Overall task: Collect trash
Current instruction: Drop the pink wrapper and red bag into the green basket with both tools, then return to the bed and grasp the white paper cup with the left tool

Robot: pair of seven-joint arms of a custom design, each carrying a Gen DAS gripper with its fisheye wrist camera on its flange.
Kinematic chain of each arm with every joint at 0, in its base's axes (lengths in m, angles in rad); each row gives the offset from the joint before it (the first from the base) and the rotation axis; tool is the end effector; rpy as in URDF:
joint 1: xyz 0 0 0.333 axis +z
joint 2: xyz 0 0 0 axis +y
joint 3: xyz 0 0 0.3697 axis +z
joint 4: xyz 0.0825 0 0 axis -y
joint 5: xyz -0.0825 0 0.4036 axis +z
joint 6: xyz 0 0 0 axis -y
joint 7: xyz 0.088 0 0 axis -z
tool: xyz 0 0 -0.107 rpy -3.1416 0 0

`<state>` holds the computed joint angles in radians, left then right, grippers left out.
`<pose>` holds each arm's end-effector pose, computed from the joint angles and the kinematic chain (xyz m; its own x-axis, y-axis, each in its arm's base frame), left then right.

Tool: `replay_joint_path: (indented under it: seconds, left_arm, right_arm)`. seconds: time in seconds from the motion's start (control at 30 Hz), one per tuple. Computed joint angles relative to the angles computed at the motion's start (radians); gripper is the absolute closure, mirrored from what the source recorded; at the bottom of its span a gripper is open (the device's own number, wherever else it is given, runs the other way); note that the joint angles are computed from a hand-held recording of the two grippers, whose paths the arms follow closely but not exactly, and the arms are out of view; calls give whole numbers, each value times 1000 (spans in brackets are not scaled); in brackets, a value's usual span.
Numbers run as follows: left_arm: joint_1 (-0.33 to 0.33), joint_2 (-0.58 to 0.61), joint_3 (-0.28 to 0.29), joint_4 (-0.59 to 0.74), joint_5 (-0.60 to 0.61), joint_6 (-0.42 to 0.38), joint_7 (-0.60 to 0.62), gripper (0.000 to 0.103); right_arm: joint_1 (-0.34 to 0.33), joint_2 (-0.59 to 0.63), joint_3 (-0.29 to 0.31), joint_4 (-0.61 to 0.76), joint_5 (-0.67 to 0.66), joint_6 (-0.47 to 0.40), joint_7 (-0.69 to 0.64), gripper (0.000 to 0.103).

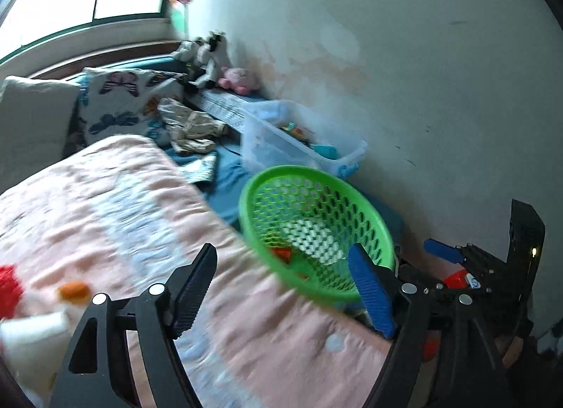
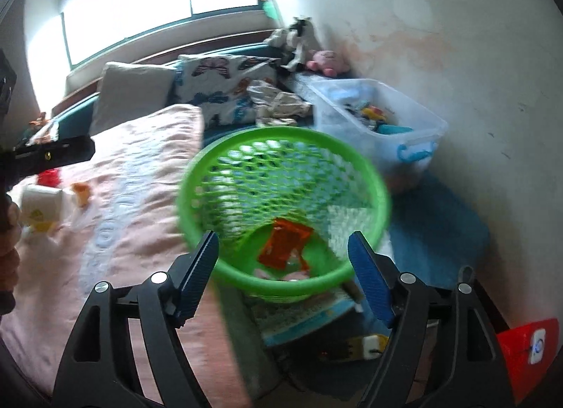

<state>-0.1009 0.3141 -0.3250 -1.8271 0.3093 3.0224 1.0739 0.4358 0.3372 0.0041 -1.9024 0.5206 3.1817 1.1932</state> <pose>0.6499 -0.2879 0.5198 -0.2526 -0.9417 0.2221 -0.6586 -0.0009 -0.7525 0.6518 0.2557 0.4677 0.3306 -0.9380 -0.1042 -0.5895 -0.1190 -0.7990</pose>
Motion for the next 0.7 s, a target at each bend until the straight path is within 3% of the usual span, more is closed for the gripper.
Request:
replay_joint_path:
  seconds: [0.03,0.13,0.27,0.37,0.5,0.7]
  left_arm:
    - [-31,-37,53,-44,36,19,-50,28]
    - [-118,-129,196,-140,204,27,-228,26]
    - [-153,-245,303,-249,524,21,-551,25]
    - [-115,-317,302,-306,691,-16,-728,25]
    - [-38,-389,273,-379,792,-31,-854,25]
    - [46,-414,239,-447,709,-1,-818,28]
  right_arm:
    - [-38,1,55,7,15,-2,-27,24]
    - [-75,6,134,30,42,-19,-75,23]
    - [-52,23,150,67,50,-43,-110,21]
    - [-29,31,155,88,49,-53,-130,20]
    - [-2,45,157,120,48,-77,-143,19]
    - [54,74,131,178,12,-118,-134,19]
